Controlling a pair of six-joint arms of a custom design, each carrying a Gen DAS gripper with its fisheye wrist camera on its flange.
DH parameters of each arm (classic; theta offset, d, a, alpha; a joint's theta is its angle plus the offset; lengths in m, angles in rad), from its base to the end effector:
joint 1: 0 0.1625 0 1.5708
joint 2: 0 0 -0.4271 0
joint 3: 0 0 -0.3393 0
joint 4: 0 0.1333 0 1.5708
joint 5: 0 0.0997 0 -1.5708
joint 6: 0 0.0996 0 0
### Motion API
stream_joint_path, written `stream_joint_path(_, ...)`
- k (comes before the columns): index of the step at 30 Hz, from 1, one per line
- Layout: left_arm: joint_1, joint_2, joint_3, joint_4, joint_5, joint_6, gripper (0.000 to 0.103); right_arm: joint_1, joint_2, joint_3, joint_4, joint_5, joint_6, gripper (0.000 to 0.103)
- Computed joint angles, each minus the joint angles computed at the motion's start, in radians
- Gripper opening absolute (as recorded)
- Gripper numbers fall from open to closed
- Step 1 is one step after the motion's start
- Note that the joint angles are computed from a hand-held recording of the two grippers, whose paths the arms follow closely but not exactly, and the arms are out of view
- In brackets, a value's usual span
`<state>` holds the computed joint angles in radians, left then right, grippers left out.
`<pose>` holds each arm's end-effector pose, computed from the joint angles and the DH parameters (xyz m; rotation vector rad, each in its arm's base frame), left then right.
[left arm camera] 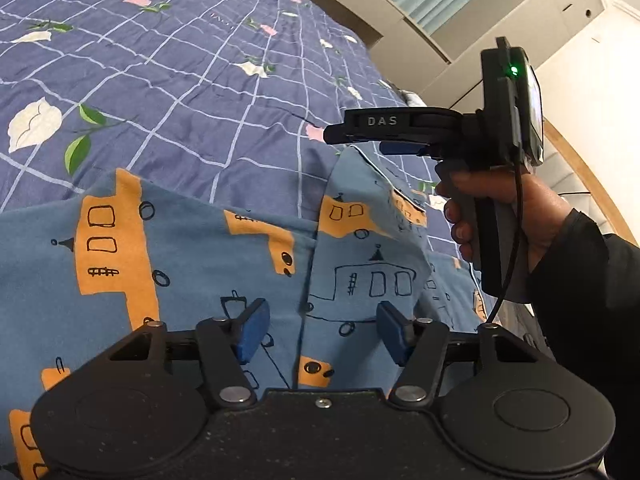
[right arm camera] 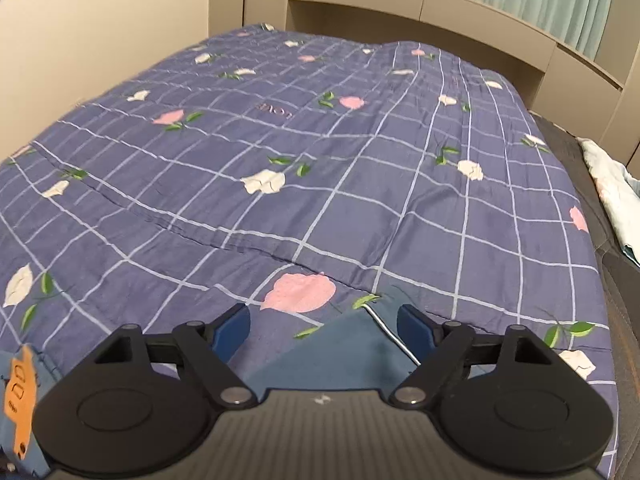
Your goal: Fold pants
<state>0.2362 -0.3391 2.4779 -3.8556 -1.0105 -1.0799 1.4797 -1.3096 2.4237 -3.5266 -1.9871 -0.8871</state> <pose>-0.2784 -0.2586 -0.0504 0.3131 2.9342 -0.8701 0.0568 -0.4011 0.2843 0.6935 -2.2126 0.6830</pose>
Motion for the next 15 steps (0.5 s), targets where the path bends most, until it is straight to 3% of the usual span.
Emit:
stream_joint_path(5,0.010,-0.016,-0.018,0.052,-0.007,-0.011,0.048,0.017,0.056,-0.026,-0.011,-0.072,0.033,0.064)
stream_joint_path(7,0.022,-0.018,-0.026,0.060,-0.021,-0.006,0.040,0.014,0.062,-0.030,-0.001,-0.082,0.048,0.059)
stream_joint_path(9,0.025,-0.022,-0.031,0.075,-0.032,-0.005,0.025,0.010,0.059,-0.029,0.012,-0.080,0.066,0.052)
stream_joint_path(12,0.030,-0.038,-0.045,0.131,-0.038,0.002,0.002,0.003,0.051,-0.026,0.024,-0.071,0.073,0.029)
stream_joint_path(14,0.024,-0.040,-0.047,0.140,-0.029,0.004,0.001,-0.003,0.042,-0.018,0.019,-0.061,0.069,0.007)
stream_joint_path(15,0.021,-0.041,-0.046,0.139,-0.025,0.004,0.000,-0.008,0.035,-0.013,0.016,-0.054,0.065,0.005)
